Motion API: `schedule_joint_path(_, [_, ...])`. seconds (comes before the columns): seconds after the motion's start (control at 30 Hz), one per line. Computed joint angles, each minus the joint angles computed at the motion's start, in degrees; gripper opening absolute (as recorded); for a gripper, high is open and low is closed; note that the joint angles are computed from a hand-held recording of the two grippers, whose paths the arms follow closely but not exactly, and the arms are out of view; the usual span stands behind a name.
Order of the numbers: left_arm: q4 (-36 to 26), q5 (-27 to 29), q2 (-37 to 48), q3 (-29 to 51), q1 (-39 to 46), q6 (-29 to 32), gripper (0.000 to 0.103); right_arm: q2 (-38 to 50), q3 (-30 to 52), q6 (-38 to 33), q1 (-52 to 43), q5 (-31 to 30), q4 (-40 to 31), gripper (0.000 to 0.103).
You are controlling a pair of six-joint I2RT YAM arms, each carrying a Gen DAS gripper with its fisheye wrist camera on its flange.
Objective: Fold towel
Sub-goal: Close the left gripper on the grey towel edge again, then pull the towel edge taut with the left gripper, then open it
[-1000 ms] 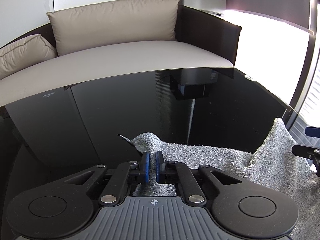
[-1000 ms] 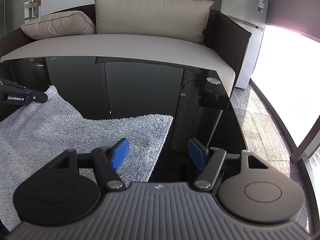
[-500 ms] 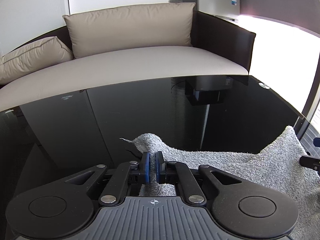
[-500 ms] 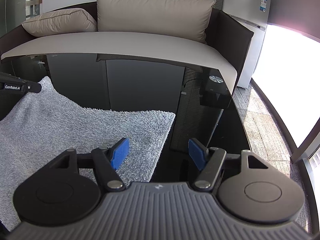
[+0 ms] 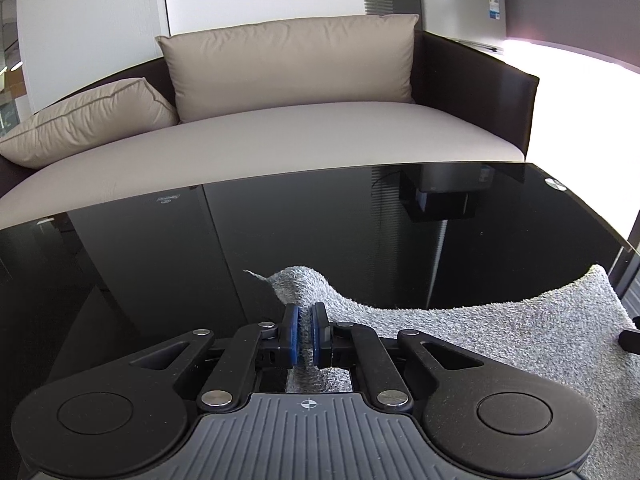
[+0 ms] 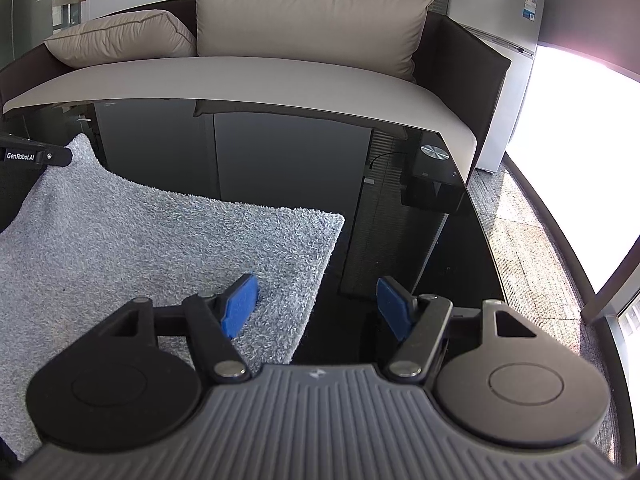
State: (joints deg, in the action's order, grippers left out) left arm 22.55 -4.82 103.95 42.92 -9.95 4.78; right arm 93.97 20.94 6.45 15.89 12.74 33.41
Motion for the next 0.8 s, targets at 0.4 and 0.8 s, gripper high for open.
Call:
schedule_joint_path(0.4, [-3.6, -1.2, 2.5, 2.8, 1.6, 1.3, 0.01, -0.6, 0.6, -0.6, 0.2, -0.1, -1.5, 0.069])
schedule_joint_path(0.8, [-3.3, -0.7, -1.4, 0.5, 3.0, 1.9, 0.014, -2.4, 1.2, -2.0, -0.2, -1.6, -5.1, 0.069])
